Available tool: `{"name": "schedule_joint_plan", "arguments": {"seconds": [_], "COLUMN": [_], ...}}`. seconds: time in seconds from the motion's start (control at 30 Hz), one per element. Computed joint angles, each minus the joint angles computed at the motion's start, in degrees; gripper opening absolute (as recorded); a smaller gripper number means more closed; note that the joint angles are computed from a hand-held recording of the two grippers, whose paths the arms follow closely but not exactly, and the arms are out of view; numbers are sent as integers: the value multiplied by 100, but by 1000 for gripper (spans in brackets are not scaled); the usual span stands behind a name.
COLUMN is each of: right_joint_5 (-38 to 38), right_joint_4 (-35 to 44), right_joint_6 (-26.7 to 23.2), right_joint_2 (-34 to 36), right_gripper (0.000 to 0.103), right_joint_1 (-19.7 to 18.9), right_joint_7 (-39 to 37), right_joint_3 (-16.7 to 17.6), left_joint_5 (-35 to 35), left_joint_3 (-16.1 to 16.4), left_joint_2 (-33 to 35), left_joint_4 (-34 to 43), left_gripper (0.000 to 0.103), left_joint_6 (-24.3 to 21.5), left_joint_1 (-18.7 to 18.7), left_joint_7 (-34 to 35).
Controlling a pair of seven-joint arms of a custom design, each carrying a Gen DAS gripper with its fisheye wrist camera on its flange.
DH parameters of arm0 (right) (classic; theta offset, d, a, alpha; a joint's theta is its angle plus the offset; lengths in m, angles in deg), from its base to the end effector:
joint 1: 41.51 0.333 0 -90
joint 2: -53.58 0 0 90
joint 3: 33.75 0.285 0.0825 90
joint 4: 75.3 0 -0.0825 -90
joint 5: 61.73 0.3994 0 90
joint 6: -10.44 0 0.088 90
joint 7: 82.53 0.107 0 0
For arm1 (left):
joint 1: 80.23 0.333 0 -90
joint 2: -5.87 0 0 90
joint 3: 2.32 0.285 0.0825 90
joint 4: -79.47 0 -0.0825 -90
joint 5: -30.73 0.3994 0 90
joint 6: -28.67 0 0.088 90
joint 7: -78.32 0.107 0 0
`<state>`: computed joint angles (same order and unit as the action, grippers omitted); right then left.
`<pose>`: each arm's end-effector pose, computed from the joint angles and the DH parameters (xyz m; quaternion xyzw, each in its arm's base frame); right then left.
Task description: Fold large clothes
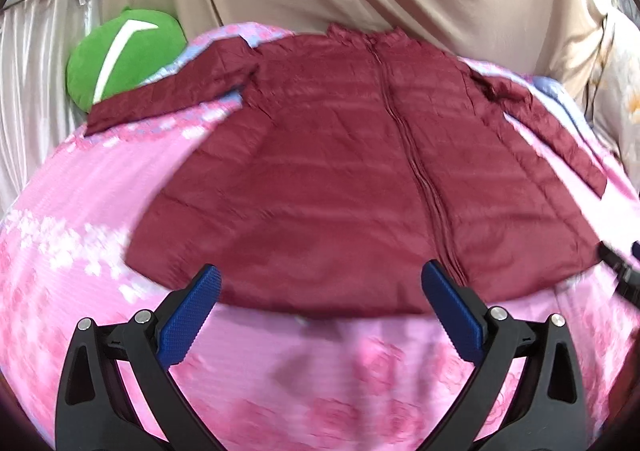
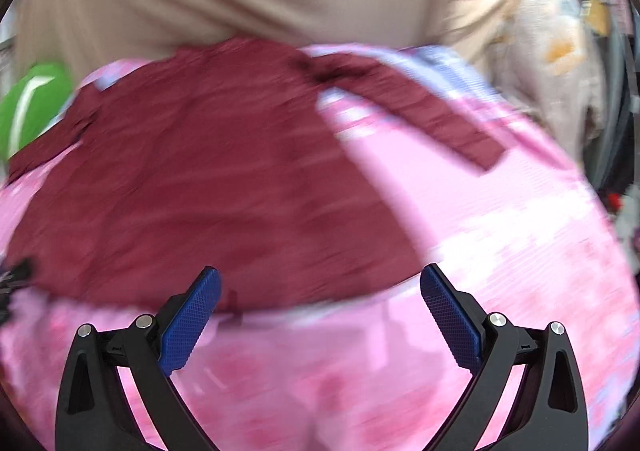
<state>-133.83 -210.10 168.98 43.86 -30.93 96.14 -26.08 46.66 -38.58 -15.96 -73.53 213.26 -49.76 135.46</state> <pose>0.4838 0.2029 0.3991 -0.5889 0.6805 -0.3350 0.2789 0.4635 -0.0712 0.3922 -0.6772 0.6015 -0.2893 0.3098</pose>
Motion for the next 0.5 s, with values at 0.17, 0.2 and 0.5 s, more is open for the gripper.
{"name": "schedule_joint_plan", "arguments": {"seconds": [0.17, 0.2, 0.5], "right_joint_5": [1227, 1674, 4587], "right_joint_4": [416, 656, 2947], "right_joint_6": [520, 613, 73], "right_joint_2": [425, 705, 2907], "right_gripper": [98, 98, 68], "right_joint_1": [-623, -739, -1053], "right_joint_7": [-1208, -1544, -3871], "right_joint_3": [-759, -885, -1065], "left_joint_5": [152, 273, 2308], "left_joint_3": [812, 490, -692], "left_joint_2": [383, 439, 1963], "left_joint_4": [578, 723, 2433], "left_gripper": [98, 98, 98], "left_joint_6": [-163, -182, -582], "left_joint_1": [-303, 96, 1677], "left_joint_7": [419, 293, -1176]}}
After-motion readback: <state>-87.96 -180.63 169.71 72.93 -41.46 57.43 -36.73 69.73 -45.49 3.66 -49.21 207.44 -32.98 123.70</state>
